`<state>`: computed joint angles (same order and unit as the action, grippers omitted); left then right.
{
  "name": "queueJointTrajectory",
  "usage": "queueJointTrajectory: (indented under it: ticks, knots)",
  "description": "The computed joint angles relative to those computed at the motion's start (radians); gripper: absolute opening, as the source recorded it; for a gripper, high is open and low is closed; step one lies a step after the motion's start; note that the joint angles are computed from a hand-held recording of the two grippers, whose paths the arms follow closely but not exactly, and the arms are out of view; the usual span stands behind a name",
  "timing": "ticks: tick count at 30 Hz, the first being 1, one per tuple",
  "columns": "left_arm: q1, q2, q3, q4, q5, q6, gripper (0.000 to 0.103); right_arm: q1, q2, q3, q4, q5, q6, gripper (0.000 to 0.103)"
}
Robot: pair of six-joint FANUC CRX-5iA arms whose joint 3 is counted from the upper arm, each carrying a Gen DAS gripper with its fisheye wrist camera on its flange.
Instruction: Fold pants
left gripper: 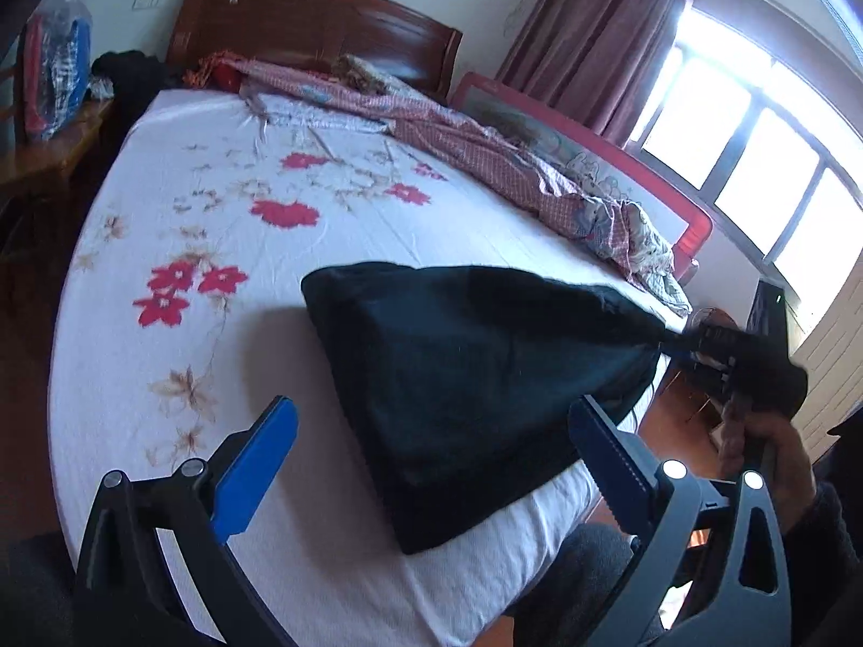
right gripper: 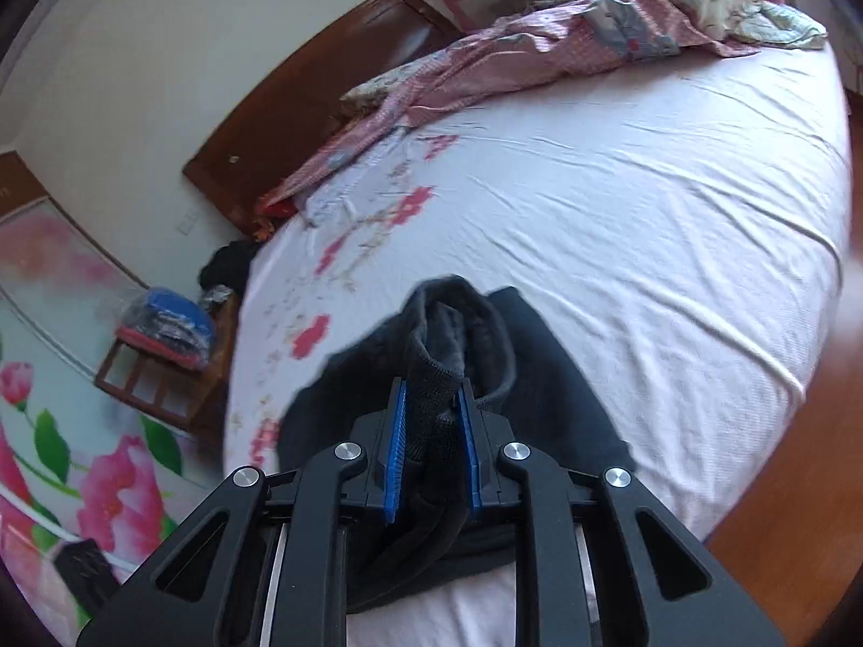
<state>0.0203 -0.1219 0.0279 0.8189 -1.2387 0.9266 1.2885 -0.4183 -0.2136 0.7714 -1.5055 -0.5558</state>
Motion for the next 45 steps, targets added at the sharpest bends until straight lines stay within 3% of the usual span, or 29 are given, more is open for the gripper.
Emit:
queueJointTrajectory:
  ticks: [1, 2, 3, 5, 8, 10, 13, 16, 18, 20, 22, 23, 24, 25, 26, 29, 32, 33, 35, 37, 39, 40, 41, 45]
  knots:
    - [-0.016, 0.013, 0.004, 0.009, 0.008, -0.016, 0.101, -0.002, -0.026, -0.033, -0.094, -0.032, -0.053, 0.028]
    - [-0.042, 0.029, 0.007, 0.015, 0.028, -0.042, 0.101, 0.008, -0.028, -0.057, -0.145, -0.095, -0.103, 0.055]
    - [-0.065, 0.040, 0.010, -0.002, 0.049, -0.056, 0.101, 0.034, -0.053, -0.087, -0.144, -0.106, -0.151, 0.059]
    - [-0.114, 0.083, 0.041, -0.053, 0.044, -0.085, 0.101, 0.091, -0.046, -0.059, -0.107, -0.189, -0.219, 0.059]
    - [-0.165, 0.155, 0.095, -0.113, -0.048, -0.067, 0.101, 0.084, 0.006, 0.032, -0.017, -0.258, -0.102, 0.059]
    - [-0.188, 0.175, 0.105, -0.153, -0.087, -0.036, 0.101, 0.023, 0.001, 0.053, 0.016, -0.187, 0.025, 0.059]
    - [-0.211, 0.159, 0.089, -0.210, -0.115, -0.082, 0.101, -0.143, 0.033, 0.109, -0.039, -0.068, 0.238, 0.059]
    - [-0.219, 0.130, 0.059, -0.245, -0.114, -0.132, 0.101, -0.318, 0.058, 0.136, -0.157, 0.093, 0.395, 0.059]
    - [-0.227, 0.126, 0.058, -0.260, -0.109, -0.127, 0.101, -0.405, 0.097, 0.164, -0.235, 0.131, 0.447, 0.059]
    - [-0.232, 0.138, 0.072, -0.261, -0.118, -0.102, 0.101, -0.489, 0.113, 0.175, -0.352, 0.228, 0.514, 0.059]
    - [-0.234, 0.145, 0.083, -0.270, -0.126, -0.090, 0.101, -0.528, 0.148, 0.210, -0.434, 0.231, 0.557, 0.059]
    - [-0.238, 0.141, 0.080, -0.277, -0.121, -0.101, 0.101, -0.528, 0.148, 0.198, -0.430, 0.251, 0.561, 0.036]
    - [-0.240, 0.134, 0.073, -0.282, -0.114, -0.115, 0.101, -0.522, 0.146, 0.190, -0.423, 0.258, 0.561, 0.031]
    - [-0.242, 0.129, 0.065, -0.284, -0.107, -0.124, 0.101, -0.513, 0.150, 0.195, -0.405, 0.244, 0.558, 0.010]
    - [-0.243, 0.125, 0.059, -0.287, -0.102, -0.130, 0.101, -0.503, 0.162, 0.212, -0.383, 0.207, 0.568, 0.006]
    - [-0.246, 0.112, 0.040, -0.287, -0.085, -0.143, 0.101, -0.501, 0.157, 0.202, -0.361, 0.161, 0.543, 0.006]
    - [-0.252, 0.105, 0.028, -0.292, -0.075, -0.179, 0.101, -0.515, 0.244, 0.302, -0.404, -0.009, 0.642, 0.007]
    - [-0.254, 0.103, 0.031, -0.299, -0.075, -0.186, 0.101, -0.505, 0.290, 0.358, -0.385, -0.106, 0.645, 0.007]
    - [-0.248, 0.108, 0.036, -0.283, -0.083, -0.183, 0.101, -0.471, 0.330, 0.426, -0.307, -0.165, 0.658, 0.007]
    - [-0.236, 0.121, 0.050, -0.257, -0.103, -0.159, 0.101, -0.467, 0.357, 0.475, -0.275, -0.107, 0.761, 0.008]
    - [-0.231, 0.122, 0.057, -0.224, -0.107, -0.125, 0.101, -0.534, 0.363, 0.533, -0.442, 0.090, 0.916, 0.009]
    - [-0.233, 0.120, 0.059, -0.208, -0.104, -0.123, 0.101, -0.558, 0.395, 0.576, -0.499, 0.128, 0.989, 0.022]
    - [-0.240, 0.113, 0.060, -0.199, -0.092, -0.126, 0.101, -0.579, 0.446, 0.637, -0.550, 0.137, 1.082, 0.032]
    - [-0.301, 0.114, 0.079, -0.146, -0.052, -0.241, 0.101, -0.662, 0.640, 0.890, -0.795, 0.077, 1.333, 0.032]
